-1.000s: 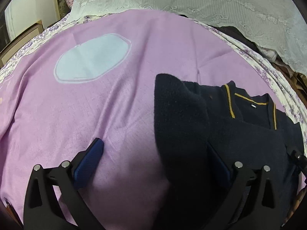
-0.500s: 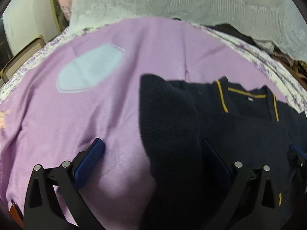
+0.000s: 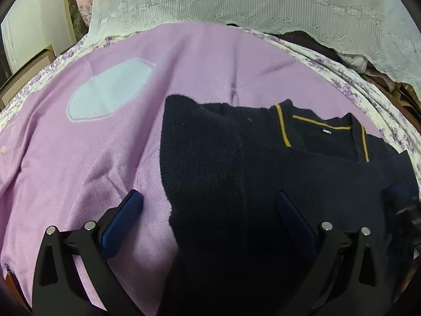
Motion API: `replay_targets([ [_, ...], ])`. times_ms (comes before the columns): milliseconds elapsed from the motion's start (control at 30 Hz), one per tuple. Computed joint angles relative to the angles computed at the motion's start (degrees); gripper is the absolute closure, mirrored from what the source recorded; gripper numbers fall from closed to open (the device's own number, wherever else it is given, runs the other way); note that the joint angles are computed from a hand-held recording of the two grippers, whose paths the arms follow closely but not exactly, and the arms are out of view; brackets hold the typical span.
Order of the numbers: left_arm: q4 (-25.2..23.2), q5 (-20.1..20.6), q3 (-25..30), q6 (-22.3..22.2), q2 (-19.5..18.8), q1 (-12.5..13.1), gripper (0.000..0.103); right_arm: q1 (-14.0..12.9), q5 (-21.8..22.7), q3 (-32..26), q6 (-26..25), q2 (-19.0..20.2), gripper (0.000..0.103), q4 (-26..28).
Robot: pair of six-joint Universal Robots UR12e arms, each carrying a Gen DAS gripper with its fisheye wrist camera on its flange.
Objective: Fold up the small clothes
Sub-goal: 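Open the right tool and release the folded side onto the cardigan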
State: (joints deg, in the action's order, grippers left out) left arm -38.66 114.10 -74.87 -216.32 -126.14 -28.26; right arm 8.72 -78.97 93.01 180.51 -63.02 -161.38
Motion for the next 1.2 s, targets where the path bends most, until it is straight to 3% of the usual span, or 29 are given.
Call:
replay_targets([
  [100, 1.4, 1.9, -0.9, -0.5, 0.4, -0.5, 0.004, 0.5, -2.0, -0.1, -0.9, -0.1, 0.06, 0.2],
  [200, 6.5, 3.6, -3.7, -0.8, 1.9, -0.9, 0.004, 0.3, -1.4, 1.9, -0.4, -1.7, 0.06, -2.5],
  [267, 9.4, 2.6, -5.8, -0.7, 3.2, -1.2, 0.004, -0.1, 0.2, 4.5, -0.9, -3.3, 0.058, -6.1],
  [300, 9.4, 1.5, -6.3, -0.6, 3.5, -1.2, 0.004, 0.0, -0.8, 5.1, -1.9, -3.8, 0.053, -6.5],
  [367, 6.1, -0.5, -5.8, 0.3, 3.3, -1.3, 0.004, 0.0, -2.6, 5.6, -2.9, -4.1, 0.047, -4.3],
  [400, 3.1, -0.2, -4.9, 0.8, 2.6, -1.5, 0.004, -0.6, -1.1, 5.8, -2.0, -3.8, 0.043, -2.2],
  [467, 2.0, 1.2, -4.2, 1.5, 2.1, -1.9, 0.004, -1.9, 2.8, 6.1, 0.0, -3.9, 0.043, -2.2],
  [567, 5.5, -0.3, -6.6, 0.4, 3.4, -1.5, 0.004, -1.8, 1.2, 7.8, 2.1, -4.7, 0.045, -5.8],
  [667, 12.2, -3.1, -11.9, -3.0, 6.4, -1.1, 0.005, -3.4, 6.5, 13.0, 4.0, -7.6, 0.044, -12.8],
  [733, 15.5, -6.0, -15.2, -3.8, 8.2, -1.0, 0.005, -4.0, 7.0, 15.4, 3.9, -8.9, 0.041, -13.2],
  [900, 15.3, -4.5, -17.1, -0.8, 9.2, -3.1, 0.005, -5.7, 8.8, 18.9, 6.3, -11.7, 0.041, -11.6],
  [1000, 13.5, -2.8, -18.1, 1.5, 9.8, -4.6, 0.005, -5.5, 6.9, 21.2, 3.3, -13.4, 0.041, -9.9],
  [1200, 16.9, -8.6, -23.3, 1.9, 12.7, -5.0, 0.005, -6.9, 7.5, 26.5, 2.2, -17.6, 0.037, -12.2],
])
